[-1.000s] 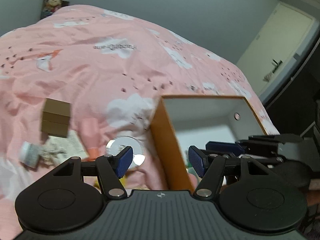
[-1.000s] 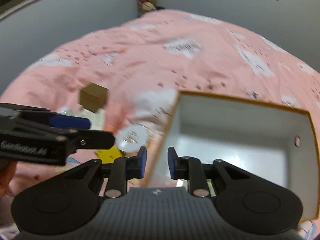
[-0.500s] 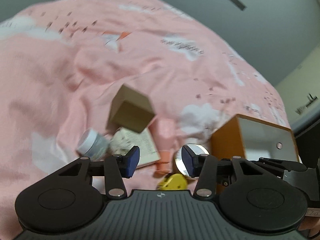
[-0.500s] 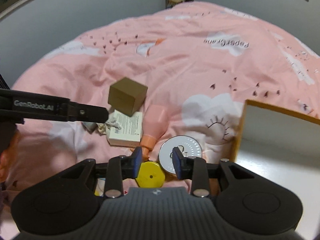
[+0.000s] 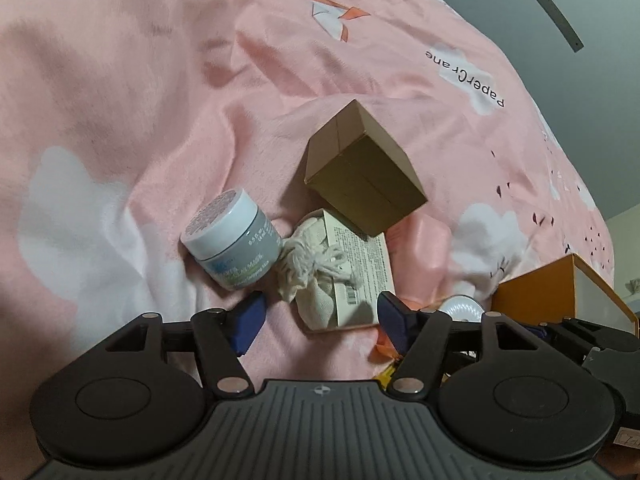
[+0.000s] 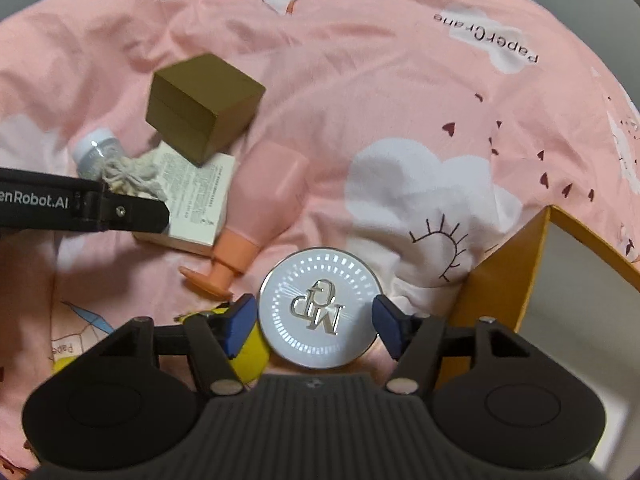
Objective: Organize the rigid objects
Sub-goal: 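Grasp the silver compact with right tool while left tool grasps the drawstring pouch box, then lift the compact and pouch box and carry both over the box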
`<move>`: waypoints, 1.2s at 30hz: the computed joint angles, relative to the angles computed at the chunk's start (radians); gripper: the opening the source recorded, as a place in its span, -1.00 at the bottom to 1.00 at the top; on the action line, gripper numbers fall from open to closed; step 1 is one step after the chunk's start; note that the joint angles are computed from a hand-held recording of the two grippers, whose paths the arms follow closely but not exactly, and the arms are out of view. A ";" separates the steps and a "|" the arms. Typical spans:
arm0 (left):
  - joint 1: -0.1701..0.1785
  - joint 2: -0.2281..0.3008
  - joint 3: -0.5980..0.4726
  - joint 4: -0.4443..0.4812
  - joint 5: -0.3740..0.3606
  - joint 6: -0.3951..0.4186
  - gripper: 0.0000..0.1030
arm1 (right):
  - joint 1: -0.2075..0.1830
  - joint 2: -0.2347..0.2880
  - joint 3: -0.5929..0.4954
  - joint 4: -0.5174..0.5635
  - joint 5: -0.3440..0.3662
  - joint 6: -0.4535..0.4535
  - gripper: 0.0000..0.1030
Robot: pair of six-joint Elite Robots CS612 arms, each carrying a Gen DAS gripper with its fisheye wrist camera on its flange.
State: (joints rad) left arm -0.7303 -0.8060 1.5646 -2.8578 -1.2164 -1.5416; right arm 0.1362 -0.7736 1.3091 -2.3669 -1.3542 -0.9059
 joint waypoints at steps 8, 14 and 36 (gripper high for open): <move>0.009 0.032 -0.005 -0.080 -0.005 0.030 0.49 | 0.024 0.041 -0.054 0.038 -0.082 -0.002 0.52; -0.006 0.027 -0.003 -0.092 0.054 0.073 0.13 | 0.019 0.065 -0.098 0.114 -0.071 0.044 0.47; -0.003 0.064 -0.021 -0.138 0.107 0.057 0.28 | 0.002 0.039 -0.073 0.122 0.024 0.034 0.46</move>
